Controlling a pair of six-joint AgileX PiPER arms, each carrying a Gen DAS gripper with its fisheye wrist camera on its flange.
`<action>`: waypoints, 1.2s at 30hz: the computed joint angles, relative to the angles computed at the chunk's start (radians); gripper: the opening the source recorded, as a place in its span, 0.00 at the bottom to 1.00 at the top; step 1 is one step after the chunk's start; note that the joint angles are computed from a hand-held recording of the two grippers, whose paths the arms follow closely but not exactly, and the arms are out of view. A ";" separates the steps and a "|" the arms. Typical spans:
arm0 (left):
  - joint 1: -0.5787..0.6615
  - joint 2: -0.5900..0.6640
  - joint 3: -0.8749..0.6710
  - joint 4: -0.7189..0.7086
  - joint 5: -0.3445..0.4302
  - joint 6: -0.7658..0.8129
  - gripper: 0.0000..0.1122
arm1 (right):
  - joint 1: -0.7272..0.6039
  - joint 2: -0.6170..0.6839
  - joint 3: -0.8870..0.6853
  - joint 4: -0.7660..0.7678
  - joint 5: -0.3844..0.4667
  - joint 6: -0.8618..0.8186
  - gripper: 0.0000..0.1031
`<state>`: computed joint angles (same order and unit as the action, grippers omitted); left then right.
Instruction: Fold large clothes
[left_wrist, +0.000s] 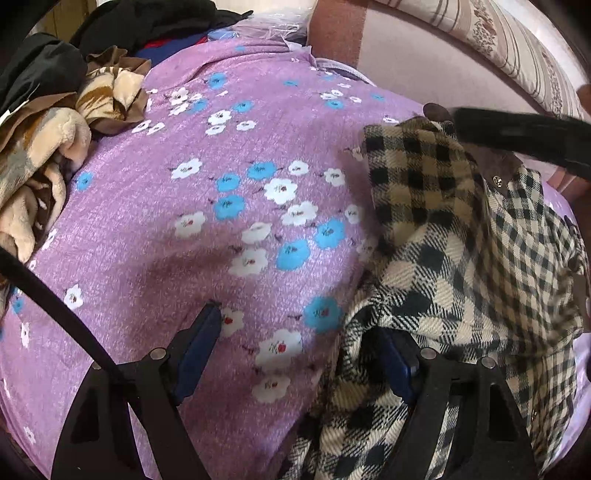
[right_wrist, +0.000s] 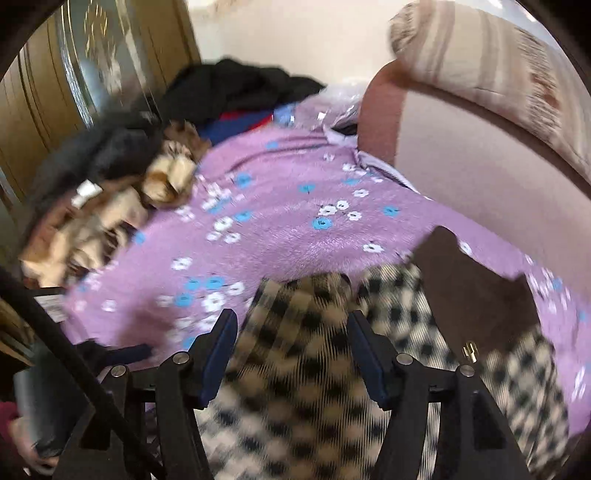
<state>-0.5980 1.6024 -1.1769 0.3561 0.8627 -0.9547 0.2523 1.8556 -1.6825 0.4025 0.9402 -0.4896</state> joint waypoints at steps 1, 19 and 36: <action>0.000 0.003 -0.001 0.000 -0.005 0.002 0.70 | 0.014 0.041 -0.034 -0.020 0.000 0.010 0.64; 0.074 -0.116 0.062 -0.066 -0.094 0.024 0.10 | 0.014 0.205 -0.162 0.199 -0.029 -0.034 0.09; -0.048 -0.159 -0.001 0.210 0.068 -0.191 0.65 | -0.394 -0.299 0.475 -0.095 -0.163 -0.038 0.80</action>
<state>-0.6458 1.4435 -1.1776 0.5664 0.9303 -1.1454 -0.1417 1.5565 -1.2072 0.3075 0.7776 -0.5276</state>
